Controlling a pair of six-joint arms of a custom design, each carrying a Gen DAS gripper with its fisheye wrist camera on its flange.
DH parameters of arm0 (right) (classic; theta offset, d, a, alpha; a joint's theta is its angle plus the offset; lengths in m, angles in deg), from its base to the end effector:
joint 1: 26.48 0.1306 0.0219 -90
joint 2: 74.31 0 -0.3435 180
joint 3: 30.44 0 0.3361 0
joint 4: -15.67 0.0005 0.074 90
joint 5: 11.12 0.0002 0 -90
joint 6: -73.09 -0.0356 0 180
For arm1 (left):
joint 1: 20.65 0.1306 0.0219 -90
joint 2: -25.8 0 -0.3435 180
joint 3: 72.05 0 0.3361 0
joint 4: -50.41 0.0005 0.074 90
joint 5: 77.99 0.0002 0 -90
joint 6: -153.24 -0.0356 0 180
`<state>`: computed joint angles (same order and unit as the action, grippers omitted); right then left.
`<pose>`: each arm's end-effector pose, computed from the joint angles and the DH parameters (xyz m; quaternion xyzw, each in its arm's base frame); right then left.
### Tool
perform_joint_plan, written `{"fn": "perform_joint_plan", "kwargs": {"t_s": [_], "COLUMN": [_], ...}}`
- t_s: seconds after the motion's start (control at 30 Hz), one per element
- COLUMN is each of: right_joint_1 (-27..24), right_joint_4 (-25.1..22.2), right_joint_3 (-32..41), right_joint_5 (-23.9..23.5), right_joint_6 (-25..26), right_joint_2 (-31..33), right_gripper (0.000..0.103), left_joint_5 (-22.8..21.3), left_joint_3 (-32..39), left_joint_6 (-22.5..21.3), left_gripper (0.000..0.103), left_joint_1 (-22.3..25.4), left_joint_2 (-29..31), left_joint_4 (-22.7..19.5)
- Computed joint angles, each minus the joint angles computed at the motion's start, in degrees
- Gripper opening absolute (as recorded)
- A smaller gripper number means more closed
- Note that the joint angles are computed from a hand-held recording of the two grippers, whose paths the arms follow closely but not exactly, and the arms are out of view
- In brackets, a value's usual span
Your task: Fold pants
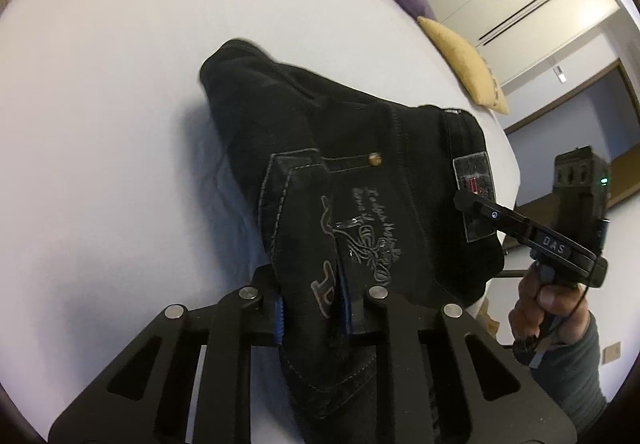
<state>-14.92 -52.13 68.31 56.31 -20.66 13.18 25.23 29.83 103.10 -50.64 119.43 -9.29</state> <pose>0.3846 0.0921 0.4501 -0.1202 0.9331 0.2233 0.2548 0.3801 -0.2293 0.4365 -0.0428 0.9375 -0.2768 0.2066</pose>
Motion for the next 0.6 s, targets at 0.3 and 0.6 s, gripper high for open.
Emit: {"fn": "perform_joint_plan", "kwargs": {"t_s": [0.3,0.6], "right_joint_1": [6.3,9.7], "right_joint_4": [-1.9,-7.1], "right_joint_3": [11.2,45.2], "right_joint_5": [-0.4,-4.1], "right_joint_6": [-0.6,-5.5], "right_joint_2": [5.9,30.5], "right_gripper": [0.022,0.022], "left_joint_5": [-3.6,-1.9], "left_joint_3": [0.4,14.1], "left_joint_6": [-3.6,-17.7], "left_gripper": [0.017,0.017], "left_joint_1": [4.9,19.4], "left_joint_2": [-8.3,-2.0], "left_joint_4": [-5.1,-13.0]}}
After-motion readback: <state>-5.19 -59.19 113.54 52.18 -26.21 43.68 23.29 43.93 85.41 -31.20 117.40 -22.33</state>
